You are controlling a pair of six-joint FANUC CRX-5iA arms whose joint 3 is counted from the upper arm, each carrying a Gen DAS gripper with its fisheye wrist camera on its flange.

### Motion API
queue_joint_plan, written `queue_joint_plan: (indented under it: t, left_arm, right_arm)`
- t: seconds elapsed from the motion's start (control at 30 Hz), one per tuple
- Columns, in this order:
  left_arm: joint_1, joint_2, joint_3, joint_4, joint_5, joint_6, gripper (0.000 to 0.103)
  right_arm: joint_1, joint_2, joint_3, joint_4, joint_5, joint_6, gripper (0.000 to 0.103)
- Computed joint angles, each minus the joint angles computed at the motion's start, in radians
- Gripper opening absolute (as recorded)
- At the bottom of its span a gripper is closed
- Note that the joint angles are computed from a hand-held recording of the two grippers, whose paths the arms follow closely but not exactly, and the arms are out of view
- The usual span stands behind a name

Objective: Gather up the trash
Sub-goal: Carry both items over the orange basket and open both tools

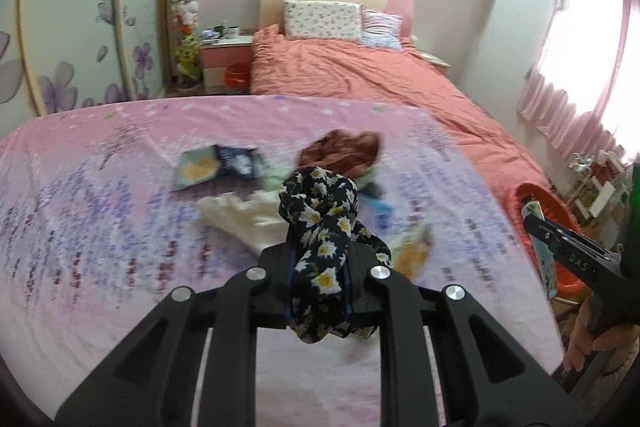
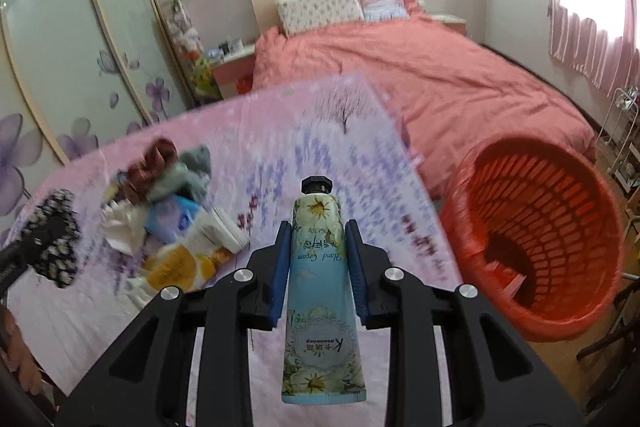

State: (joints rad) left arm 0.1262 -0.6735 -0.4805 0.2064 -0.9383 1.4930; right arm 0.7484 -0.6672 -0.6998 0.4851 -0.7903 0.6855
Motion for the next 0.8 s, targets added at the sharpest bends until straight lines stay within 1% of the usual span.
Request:
queue_joint_plan:
  t: [0.07, 0.2, 0.23, 0.27, 0.43, 0.5, 0.57, 0.63, 0.8]
  left_arm:
    - [-0.042, 0.015, 0.016, -0.011, 0.011, 0.02, 0.018]
    - [-0.178, 0.07, 0.075, -0.068, 0.04, 0.095, 0.018]
    - [-0.199, 0.082, 0.084, -0.075, 0.046, 0.105, 0.018]
    - [-0.238, 0.103, 0.102, -0.09, 0.056, 0.125, 0.018]
    - [-0.369, 0.189, 0.164, -0.121, 0.092, 0.182, 0.018]
    - [-0.425, 0.231, 0.191, -0.133, 0.115, 0.198, 0.018]
    - [-0.461, 0.26, 0.21, -0.135, 0.132, 0.206, 0.018]
    - [-0.498, 0.301, 0.229, -0.12, 0.159, 0.201, 0.018]
    - [-0.572, 0.416, 0.286, -0.09, 0.201, 0.178, 0.018]
  right_arm:
    - [0.0, -0.042, -0.006, 0.03, -0.007, -0.012, 0.028]
    - [-0.023, -0.094, -0.017, 0.079, -0.006, -0.019, 0.028]
    - [-0.031, -0.108, -0.023, 0.097, -0.006, -0.025, 0.028]
    - [-0.041, -0.119, -0.027, 0.112, -0.007, -0.03, 0.028]
    - [-0.126, -0.149, -0.034, 0.133, 0.013, -0.021, 0.028]
    - [-0.181, -0.15, -0.032, 0.123, 0.03, -0.002, 0.028]
    - [-0.229, -0.145, -0.029, 0.104, 0.044, 0.02, 0.028]
    - [-0.293, -0.131, -0.021, 0.072, 0.066, 0.051, 0.028]
    - [-0.399, -0.09, -0.008, 0.003, 0.118, 0.11, 0.028]
